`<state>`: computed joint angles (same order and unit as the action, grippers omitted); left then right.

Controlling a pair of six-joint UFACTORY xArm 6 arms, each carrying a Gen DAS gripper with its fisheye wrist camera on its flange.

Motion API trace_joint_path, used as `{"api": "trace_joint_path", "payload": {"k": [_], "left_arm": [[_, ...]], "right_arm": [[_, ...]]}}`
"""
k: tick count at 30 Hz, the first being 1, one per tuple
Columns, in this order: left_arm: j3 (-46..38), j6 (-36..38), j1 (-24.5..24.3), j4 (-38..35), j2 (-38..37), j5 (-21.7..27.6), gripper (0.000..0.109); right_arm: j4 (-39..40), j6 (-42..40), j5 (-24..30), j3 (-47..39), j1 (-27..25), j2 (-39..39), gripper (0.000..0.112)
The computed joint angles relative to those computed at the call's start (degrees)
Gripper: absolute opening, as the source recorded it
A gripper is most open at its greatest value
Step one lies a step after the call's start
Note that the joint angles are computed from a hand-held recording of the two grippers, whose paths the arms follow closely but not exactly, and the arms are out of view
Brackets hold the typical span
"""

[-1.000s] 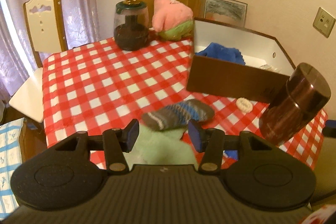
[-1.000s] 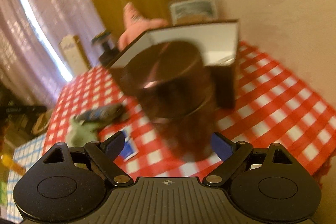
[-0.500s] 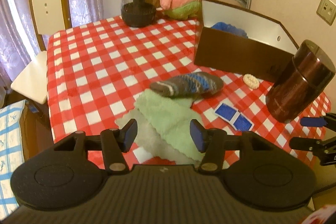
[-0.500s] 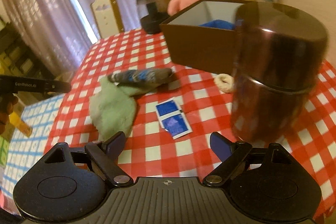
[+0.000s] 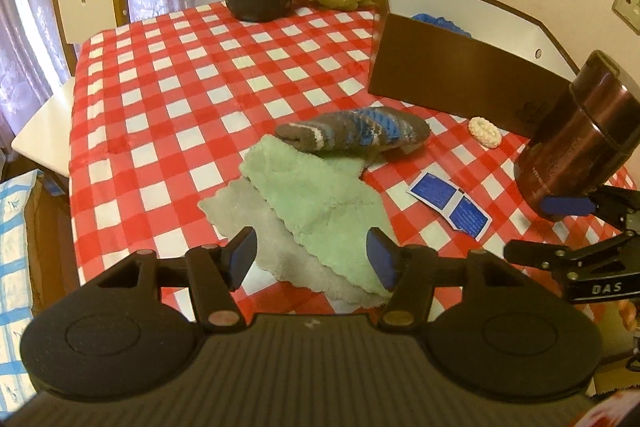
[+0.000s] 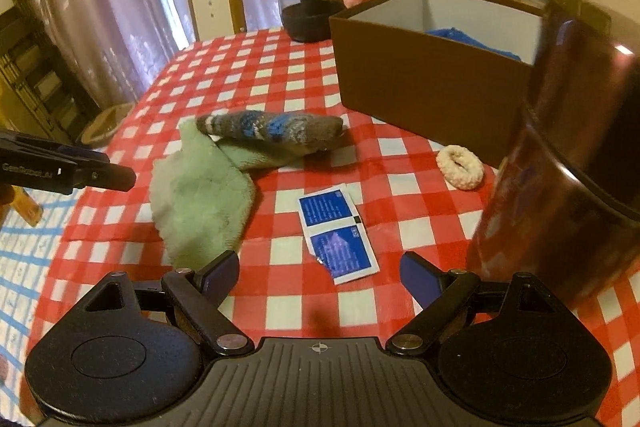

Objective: Organize soft objects
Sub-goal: 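Move both open grippers back to the striped sock and blue wipe packet, then grasp the blue wipe packet with the right gripper while the left gripper grasps the striped sock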

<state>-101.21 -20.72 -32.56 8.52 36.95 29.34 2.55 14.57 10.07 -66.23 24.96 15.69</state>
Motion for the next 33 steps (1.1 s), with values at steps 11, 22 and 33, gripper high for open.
{"api": "trace_joint_path", "payload": {"k": [11, 22, 33], "left_arm": [[-6.86, 1.82, -0.11, -1.96, 5.88, 2.73, 0.058], [-13.14, 4.76, 0.12, -2.46, 10.53, 4.33, 0.058], [-14.93, 6.66, 0.13, -1.45, 12.08, 3.55, 0.058]], "right_arm": [[-1.74, -3.70, 2.57, -10.33, -1.35, 10.23, 0.085], [-7.83, -4.40, 4.86, -16.82, -1.81, 16.36, 0.067], [-4.07, -7.39, 5.51, -17.83, -1.28, 16.87, 0.047]]}}
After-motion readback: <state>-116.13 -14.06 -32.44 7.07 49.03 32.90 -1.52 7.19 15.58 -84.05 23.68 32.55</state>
